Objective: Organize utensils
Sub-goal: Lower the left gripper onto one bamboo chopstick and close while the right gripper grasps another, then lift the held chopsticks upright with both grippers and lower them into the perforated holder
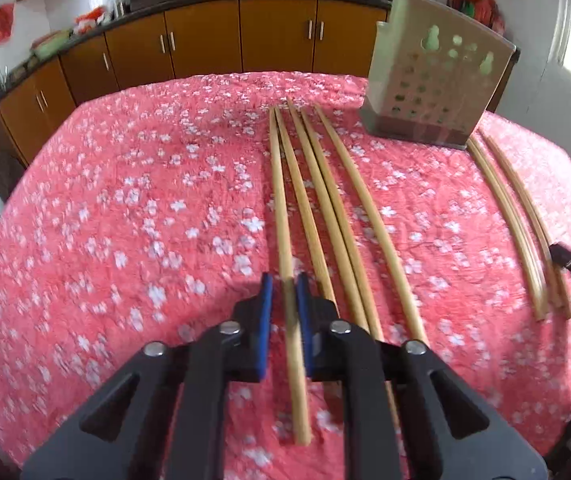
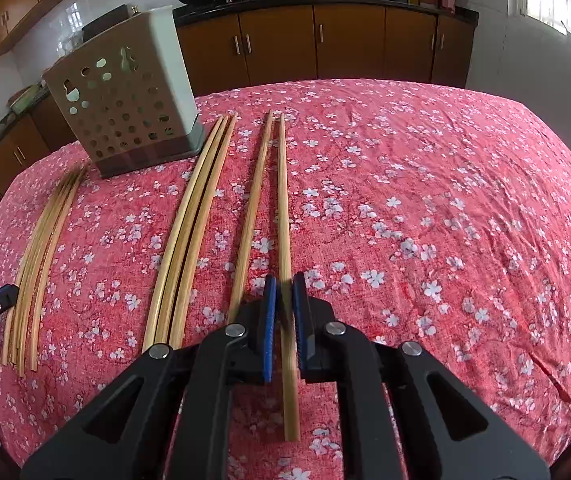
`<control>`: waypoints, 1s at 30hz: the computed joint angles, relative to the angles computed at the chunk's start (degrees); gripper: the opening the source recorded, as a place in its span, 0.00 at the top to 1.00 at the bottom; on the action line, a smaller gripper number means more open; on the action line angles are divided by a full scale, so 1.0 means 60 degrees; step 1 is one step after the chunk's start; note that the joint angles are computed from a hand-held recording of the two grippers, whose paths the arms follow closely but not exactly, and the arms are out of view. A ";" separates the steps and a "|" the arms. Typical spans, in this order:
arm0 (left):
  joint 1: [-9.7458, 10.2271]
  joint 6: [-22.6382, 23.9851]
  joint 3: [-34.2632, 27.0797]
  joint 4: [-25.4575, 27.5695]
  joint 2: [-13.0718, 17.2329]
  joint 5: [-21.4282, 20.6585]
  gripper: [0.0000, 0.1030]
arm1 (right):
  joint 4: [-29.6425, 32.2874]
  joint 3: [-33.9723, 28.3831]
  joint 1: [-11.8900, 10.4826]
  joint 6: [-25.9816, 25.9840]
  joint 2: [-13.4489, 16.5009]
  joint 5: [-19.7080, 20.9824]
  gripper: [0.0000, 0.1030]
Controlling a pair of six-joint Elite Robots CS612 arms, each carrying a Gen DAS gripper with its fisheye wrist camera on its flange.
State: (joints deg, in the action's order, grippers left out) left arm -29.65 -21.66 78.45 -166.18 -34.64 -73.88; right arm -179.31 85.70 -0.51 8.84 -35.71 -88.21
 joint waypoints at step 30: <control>0.0320 -0.0020 0.0204 -0.0893 0.0049 0.0038 0.92 | -0.0723 -0.0220 -0.0373 0.0226 0.0269 0.0088 0.93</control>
